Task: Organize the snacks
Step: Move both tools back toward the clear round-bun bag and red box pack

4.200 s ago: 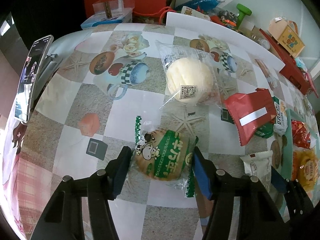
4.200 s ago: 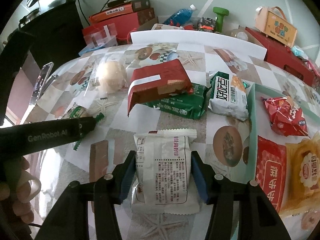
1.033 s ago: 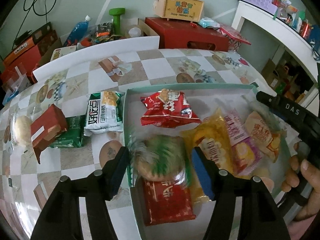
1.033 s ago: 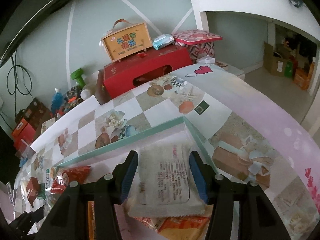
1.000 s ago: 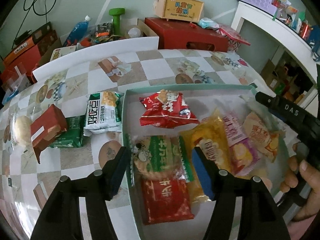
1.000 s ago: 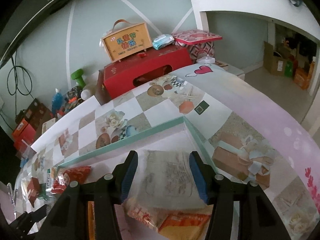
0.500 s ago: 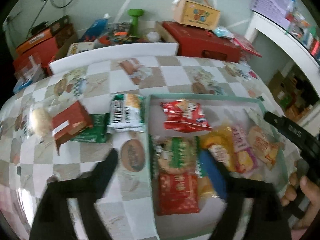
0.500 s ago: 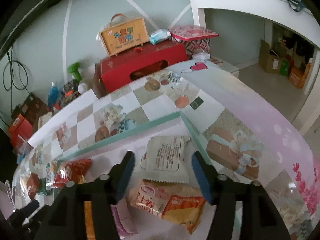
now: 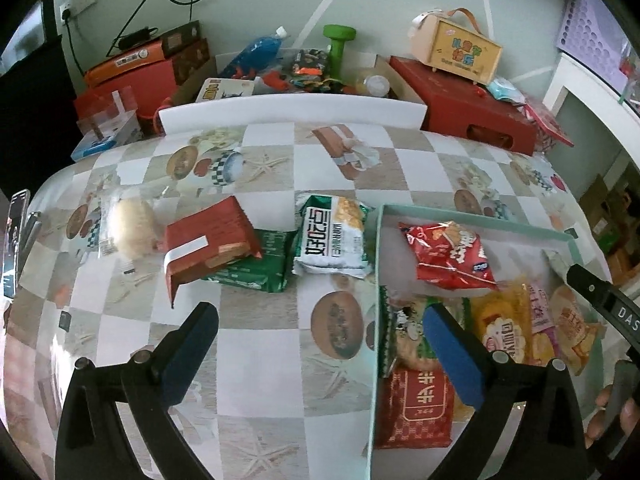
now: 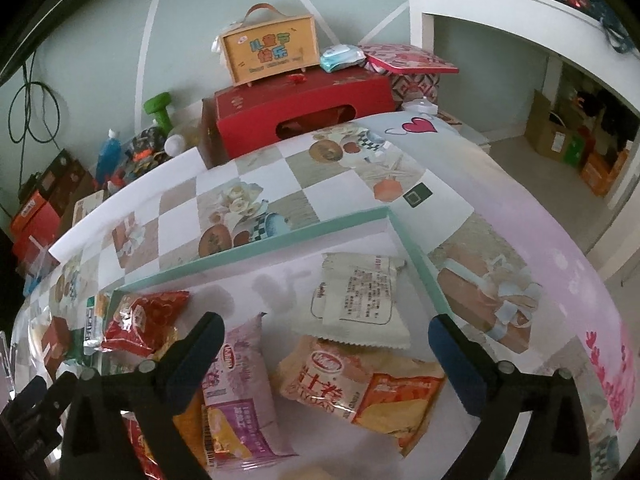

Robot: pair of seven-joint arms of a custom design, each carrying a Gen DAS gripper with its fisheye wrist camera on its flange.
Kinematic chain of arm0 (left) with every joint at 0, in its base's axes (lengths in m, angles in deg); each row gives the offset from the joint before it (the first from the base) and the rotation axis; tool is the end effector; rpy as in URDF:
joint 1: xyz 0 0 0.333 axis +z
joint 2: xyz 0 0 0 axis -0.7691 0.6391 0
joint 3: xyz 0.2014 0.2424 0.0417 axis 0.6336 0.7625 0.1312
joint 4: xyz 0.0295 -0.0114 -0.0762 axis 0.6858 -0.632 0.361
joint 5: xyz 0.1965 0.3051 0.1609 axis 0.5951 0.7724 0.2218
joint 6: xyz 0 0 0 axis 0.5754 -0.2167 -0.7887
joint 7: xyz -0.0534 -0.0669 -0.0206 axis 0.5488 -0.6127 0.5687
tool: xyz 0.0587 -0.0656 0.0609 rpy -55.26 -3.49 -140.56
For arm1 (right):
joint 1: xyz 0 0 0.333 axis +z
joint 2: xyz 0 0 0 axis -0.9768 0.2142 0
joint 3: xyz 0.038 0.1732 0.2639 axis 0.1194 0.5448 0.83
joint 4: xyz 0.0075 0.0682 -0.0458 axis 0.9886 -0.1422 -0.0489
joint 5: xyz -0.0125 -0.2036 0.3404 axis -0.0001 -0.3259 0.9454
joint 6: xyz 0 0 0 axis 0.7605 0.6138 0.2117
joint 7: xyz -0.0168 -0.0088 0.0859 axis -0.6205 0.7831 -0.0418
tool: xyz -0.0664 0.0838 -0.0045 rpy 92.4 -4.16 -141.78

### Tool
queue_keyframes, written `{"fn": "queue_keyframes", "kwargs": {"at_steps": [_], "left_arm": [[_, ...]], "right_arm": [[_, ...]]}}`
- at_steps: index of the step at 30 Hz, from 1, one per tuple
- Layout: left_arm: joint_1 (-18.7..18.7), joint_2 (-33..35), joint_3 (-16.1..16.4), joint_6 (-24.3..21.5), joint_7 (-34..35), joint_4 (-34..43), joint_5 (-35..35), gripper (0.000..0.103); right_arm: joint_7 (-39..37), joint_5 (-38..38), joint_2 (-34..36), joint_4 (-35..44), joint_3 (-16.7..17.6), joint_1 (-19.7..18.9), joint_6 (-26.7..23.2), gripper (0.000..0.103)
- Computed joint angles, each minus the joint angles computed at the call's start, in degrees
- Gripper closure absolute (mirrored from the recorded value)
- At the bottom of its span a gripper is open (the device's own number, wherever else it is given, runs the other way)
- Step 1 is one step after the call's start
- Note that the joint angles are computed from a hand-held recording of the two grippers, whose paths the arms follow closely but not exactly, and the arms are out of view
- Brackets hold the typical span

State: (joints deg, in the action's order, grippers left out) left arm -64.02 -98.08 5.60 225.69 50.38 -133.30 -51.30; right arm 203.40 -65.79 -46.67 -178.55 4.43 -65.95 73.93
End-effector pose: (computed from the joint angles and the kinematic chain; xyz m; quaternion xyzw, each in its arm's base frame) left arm 0.4429 -0.2570 0.5278 -0.7647 0.5755 -0.1999 0.2099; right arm 0.4930 0.2012 0.5417 -0.6298 0.7119 -0.1954 0.2415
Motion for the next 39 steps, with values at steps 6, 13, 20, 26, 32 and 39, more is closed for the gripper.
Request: {"fn": "queue_keyframes", "kwargs": {"at_steps": [6, 13, 20, 26, 32, 39], "left_arm": [[0.3, -0.4, 0.1, -1.2, -1.7, -0.5, -0.1, 0.001], [0.6, -1.7, 0.7, -0.6, -1.6, -1.7, -0.6, 0.001], [2.8, -5.6, 1.8, 0.0, -3.4, -4.6, -0.9, 0.001], [5.5, -10.2, 3.0, 0.0, -5.0, -7.8, -0.9, 0.001], [8.0, -14.2, 3.7, -1.5, -6.0, -10.4, -0.7, 0.001], [9.1, -16.9, 5.0, -1.8, -4.4, -12.5, -1.8, 0.001]], "right_arm": [[-0.8, 0.2, 0.1, 0.3, 0.1, 0.5, 0.0, 0.000], [-1.7, -0.8, 0.2, 0.9, 0.7, 1.1, -0.5, 0.000], [-2.0, -2.7, -0.3, 0.9, 1.6, 1.9, 2.2, 0.000], [-2.3, -1.1, 0.0, -0.2, 2.3, 2.6, 10.1, 0.000], [-3.9, -0.6, 2.4, 1.8, 3.5, 4.2, 11.2, 0.000], [-12.3, 8.6, 6.4, 4.7, 2.2, 10.0, 11.7, 0.000]]}}
